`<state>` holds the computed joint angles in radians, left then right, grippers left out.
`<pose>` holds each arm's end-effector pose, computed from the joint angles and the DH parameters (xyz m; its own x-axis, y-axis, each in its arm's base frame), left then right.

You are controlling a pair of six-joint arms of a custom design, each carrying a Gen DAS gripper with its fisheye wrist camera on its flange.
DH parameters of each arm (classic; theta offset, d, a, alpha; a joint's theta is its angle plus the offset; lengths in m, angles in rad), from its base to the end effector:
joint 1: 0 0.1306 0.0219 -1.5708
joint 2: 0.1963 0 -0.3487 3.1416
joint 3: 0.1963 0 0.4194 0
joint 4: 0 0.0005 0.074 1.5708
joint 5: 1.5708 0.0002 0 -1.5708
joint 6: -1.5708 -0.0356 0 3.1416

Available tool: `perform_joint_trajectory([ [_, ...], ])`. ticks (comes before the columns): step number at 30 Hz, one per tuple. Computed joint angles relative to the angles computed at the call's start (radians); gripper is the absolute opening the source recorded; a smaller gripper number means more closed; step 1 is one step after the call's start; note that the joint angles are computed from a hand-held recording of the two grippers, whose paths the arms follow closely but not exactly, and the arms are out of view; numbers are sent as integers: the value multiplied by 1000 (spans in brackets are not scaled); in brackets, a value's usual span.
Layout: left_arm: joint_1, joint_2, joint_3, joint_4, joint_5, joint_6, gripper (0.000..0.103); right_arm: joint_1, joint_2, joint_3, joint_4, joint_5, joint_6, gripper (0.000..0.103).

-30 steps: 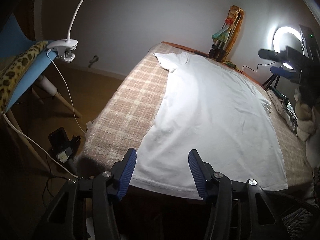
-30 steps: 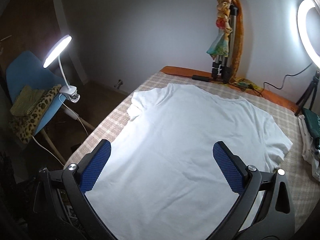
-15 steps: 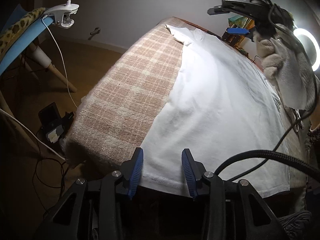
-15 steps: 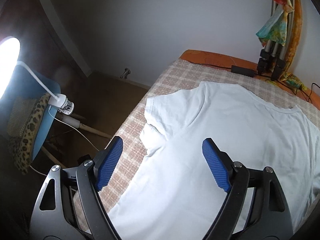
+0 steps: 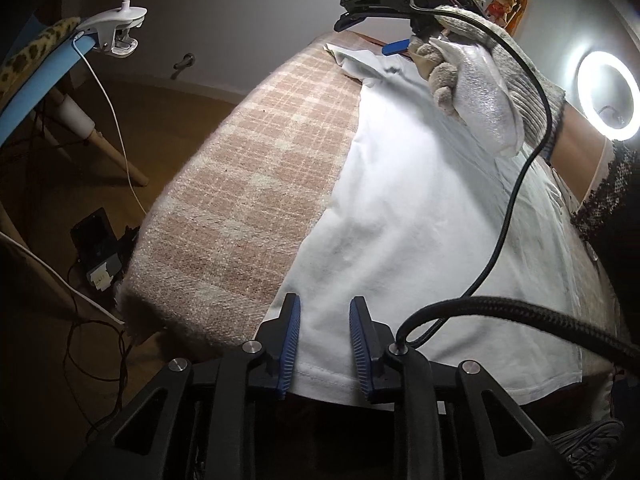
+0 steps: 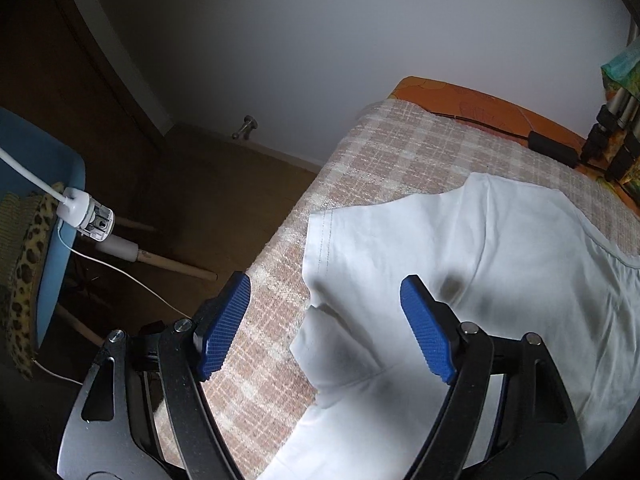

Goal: Fold small clothes
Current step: 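Close the right gripper on the shirt side edge while the left gripper pinches it too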

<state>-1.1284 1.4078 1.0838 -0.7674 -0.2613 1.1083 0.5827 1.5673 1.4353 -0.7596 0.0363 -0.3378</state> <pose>0.2137 -0.4309 0.2493 -0.9052 -0.1087 -0.4109 0.0269 0.9502 -0.3105 0.4796 0.3139 0.3323 -0.7889 -0.1233 -0.6020 -0.2855 0.9410 0.1815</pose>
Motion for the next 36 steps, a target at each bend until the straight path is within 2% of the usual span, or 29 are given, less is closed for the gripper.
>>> perform_joint_trajectory([
  [5, 4, -5, -10, 22, 15, 8, 2, 11, 58, 59, -20, 14, 17, 81],
  [7, 4, -17, -24, 40, 19, 19, 0, 11, 73, 77, -27, 8, 23, 79],
  [14, -2, -42, -38, 63, -5, 30, 0, 0, 98, 108, -49, 1, 24, 78],
  [19, -3, -49, -47, 62, -6, 40, 0, 12, 140, 145, -106, 54, 50, 75],
  [20, -4, -49, -46, 53, -10, 43, 6, 11, 149, 152, -118, 53, 48, 69],
  [21, -3, -51, -47, 50, -6, 44, 19, 10, 160, 162, -136, 57, 45, 67],
  [22, -2, -54, -53, 52, -3, 48, 42, 13, 162, 161, -136, 73, 49, 65],
  [23, -3, -56, -55, 45, -9, 56, 49, 15, 162, 161, -136, 87, 59, 62],
  [25, -2, -45, -45, 14, -12, 62, 49, 18, 166, 165, -147, 114, 68, 52],
  [27, -3, -39, -41, 1, -21, 59, 49, 19, 168, 169, -155, 139, 78, 37],
  [28, -6, -32, -33, -10, -29, 51, 45, 18, 167, 167, -155, 147, 84, 33],
  [30, -13, -12, -11, -46, -55, 33, 35, 15, 164, 161, -148, 159, 96, 19],
  [32, -17, -4, -4, -57, -67, 15, 10, 12, 161, 155, -142, 161, 97, 14],
  [33, -14, -12, -16, -33, -52, 12, 3, 9, 158, 151, -138, 154, 98, 11],
  [36, -14, -30, -32, 15, -36, 15, 0, -7, 139, 129, -116, 120, 94, 9],
])
